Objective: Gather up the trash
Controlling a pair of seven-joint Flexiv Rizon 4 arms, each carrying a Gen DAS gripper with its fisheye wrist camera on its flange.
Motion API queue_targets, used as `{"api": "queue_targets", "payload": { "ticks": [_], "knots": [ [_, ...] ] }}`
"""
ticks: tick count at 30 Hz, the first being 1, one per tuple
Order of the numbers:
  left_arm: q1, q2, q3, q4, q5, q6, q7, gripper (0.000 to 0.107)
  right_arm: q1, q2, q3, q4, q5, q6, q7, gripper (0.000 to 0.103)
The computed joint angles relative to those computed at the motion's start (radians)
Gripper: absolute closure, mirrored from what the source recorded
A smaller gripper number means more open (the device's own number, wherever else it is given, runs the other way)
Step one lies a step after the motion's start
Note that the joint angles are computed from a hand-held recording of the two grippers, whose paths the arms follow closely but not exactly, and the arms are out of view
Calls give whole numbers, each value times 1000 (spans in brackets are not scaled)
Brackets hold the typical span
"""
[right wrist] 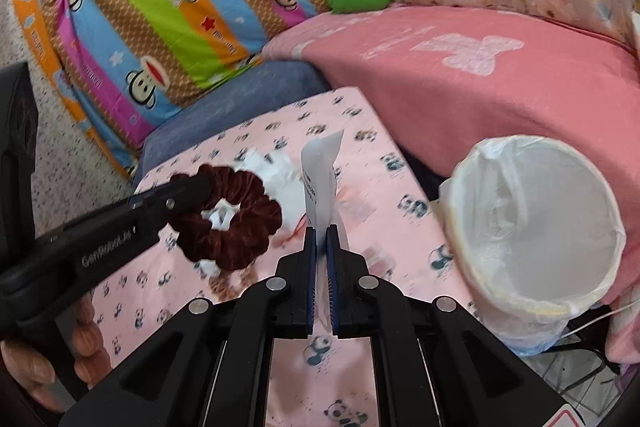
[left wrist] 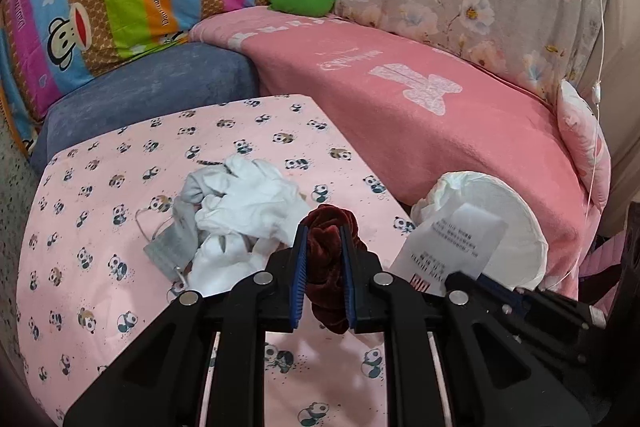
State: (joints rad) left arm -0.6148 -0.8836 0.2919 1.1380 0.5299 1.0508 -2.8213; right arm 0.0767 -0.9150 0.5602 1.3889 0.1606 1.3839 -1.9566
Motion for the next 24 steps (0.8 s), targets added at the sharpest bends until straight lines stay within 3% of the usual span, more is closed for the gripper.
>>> {"api": "queue_targets", "payload": {
  "ticks": [3, 5, 7, 14, 24],
  "knots": [
    [-8, 26, 15, 55, 5, -4, -44, 91, -2, 3, 25, 41, -8, -8, -48, 85],
    [-11, 41, 21, 82, 12, -8, -70, 91, 3, 9, 29, 67, -2, 10, -56, 70],
    [-12, 55, 25, 107, 22, -8, -96, 91, 8, 14, 22, 79, 3, 27, -45, 67],
    [-6, 72, 10, 143, 45, 0, -133, 91, 58, 22, -67, 101, -44, 49, 75, 67],
    [3, 81, -6, 198, 29, 21, -136, 91, 83, -46, -62, 57, -70, -119, 77, 67]
  ]
}}
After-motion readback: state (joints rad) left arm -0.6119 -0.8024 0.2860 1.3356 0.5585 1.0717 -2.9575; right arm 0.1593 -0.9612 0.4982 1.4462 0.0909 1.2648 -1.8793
